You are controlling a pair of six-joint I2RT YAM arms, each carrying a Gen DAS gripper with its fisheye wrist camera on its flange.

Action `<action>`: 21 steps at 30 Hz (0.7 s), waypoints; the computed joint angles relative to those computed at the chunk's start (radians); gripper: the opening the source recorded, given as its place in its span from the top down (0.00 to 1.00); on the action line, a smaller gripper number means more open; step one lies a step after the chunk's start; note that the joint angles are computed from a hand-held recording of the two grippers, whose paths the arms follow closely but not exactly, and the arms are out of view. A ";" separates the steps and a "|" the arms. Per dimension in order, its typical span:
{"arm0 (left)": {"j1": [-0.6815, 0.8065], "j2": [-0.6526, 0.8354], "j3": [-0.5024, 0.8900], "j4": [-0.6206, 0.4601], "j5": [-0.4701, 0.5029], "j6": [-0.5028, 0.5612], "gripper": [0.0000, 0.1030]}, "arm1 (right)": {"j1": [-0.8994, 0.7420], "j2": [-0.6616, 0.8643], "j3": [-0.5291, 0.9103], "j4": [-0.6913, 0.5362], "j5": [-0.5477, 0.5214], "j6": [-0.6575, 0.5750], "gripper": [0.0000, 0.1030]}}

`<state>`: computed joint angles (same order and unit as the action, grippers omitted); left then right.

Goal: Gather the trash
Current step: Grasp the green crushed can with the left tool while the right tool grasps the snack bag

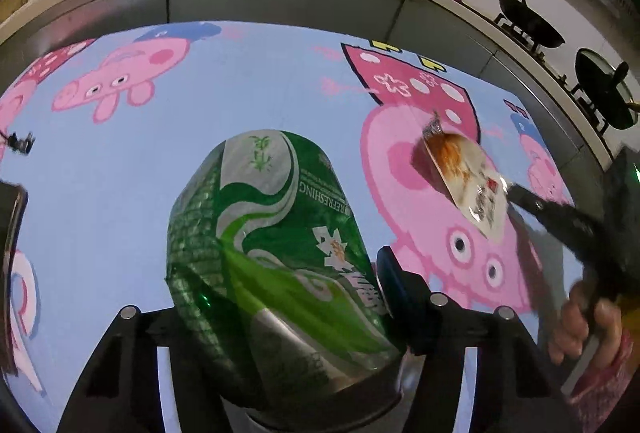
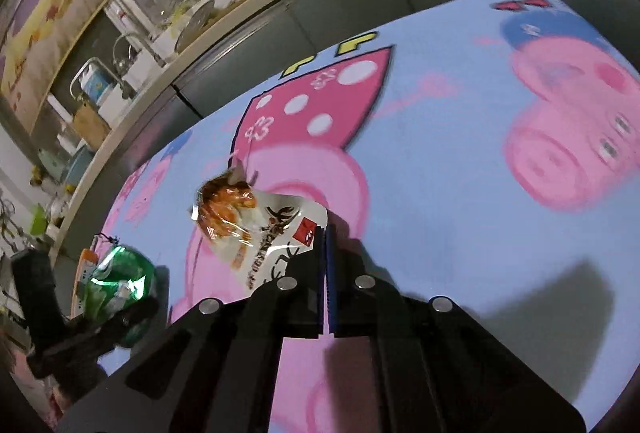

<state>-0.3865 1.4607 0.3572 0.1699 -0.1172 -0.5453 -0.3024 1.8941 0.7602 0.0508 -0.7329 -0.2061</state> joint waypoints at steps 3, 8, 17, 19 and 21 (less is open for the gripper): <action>-0.050 -0.050 -0.027 -0.027 -0.015 -0.032 0.41 | -0.122 -0.082 -0.098 -0.042 -0.050 -0.076 0.99; -0.178 -0.130 -0.047 -0.078 -0.069 -0.087 0.42 | -0.417 -0.169 -0.198 -0.244 -0.141 -0.351 0.99; -0.411 0.002 0.038 -0.071 -0.091 -0.154 0.42 | -0.861 0.167 -0.022 -0.847 -0.140 -1.017 0.61; -0.447 0.039 0.068 -0.074 -0.095 -0.160 0.43 | -0.862 0.154 -0.026 -0.844 -0.141 -1.030 0.60; -0.477 0.074 0.103 -0.082 -0.096 -0.154 0.43 | -0.834 0.128 -0.047 -0.811 -0.150 -1.013 0.58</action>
<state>-0.8635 1.5349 0.4598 0.0875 -0.2134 -0.6992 -1.1361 2.0219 0.7136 -0.7601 -0.8826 -1.2195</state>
